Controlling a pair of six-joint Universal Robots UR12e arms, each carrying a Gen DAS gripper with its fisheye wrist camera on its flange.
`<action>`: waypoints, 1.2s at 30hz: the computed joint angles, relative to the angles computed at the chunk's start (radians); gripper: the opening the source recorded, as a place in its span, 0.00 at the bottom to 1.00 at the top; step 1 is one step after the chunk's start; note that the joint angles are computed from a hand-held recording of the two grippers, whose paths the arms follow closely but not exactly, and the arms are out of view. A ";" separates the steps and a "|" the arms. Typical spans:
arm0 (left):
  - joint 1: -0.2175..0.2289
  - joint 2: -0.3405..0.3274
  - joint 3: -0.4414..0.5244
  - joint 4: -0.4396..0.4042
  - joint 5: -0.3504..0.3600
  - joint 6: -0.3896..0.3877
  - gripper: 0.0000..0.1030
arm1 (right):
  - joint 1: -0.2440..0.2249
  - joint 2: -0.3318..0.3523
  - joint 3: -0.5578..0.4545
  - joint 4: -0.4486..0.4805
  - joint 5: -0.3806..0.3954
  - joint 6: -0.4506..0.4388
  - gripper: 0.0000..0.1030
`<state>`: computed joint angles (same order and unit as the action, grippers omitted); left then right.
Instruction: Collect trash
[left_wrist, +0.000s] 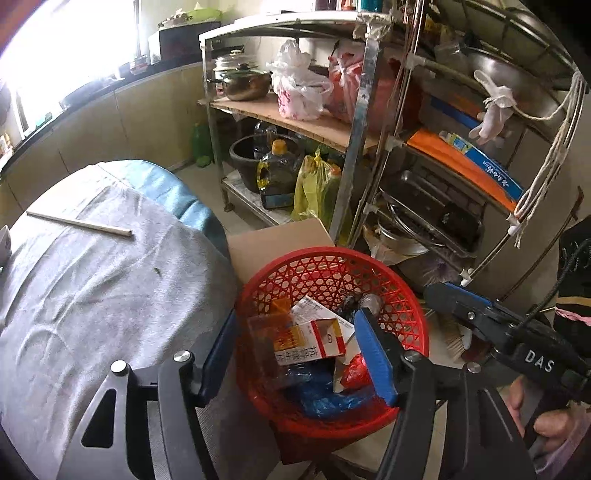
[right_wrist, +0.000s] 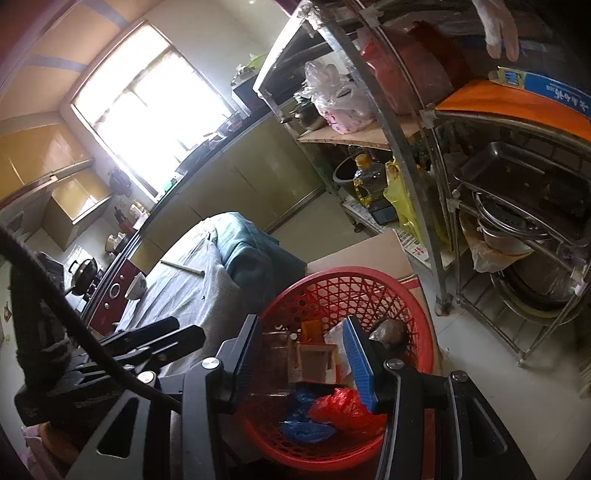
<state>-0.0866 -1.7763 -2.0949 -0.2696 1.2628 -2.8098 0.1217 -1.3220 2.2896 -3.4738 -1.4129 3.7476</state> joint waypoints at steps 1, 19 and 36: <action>0.006 0.007 -0.005 0.000 0.002 0.000 0.64 | 0.002 -0.001 -0.001 0.000 -0.001 -0.003 0.48; 0.074 0.108 -0.107 0.150 0.255 -0.079 0.73 | 0.087 -0.017 -0.054 0.062 -0.041 -0.068 0.48; 0.222 0.209 -0.228 0.289 0.359 -0.189 0.83 | 0.222 0.031 -0.181 0.147 0.001 -0.195 0.56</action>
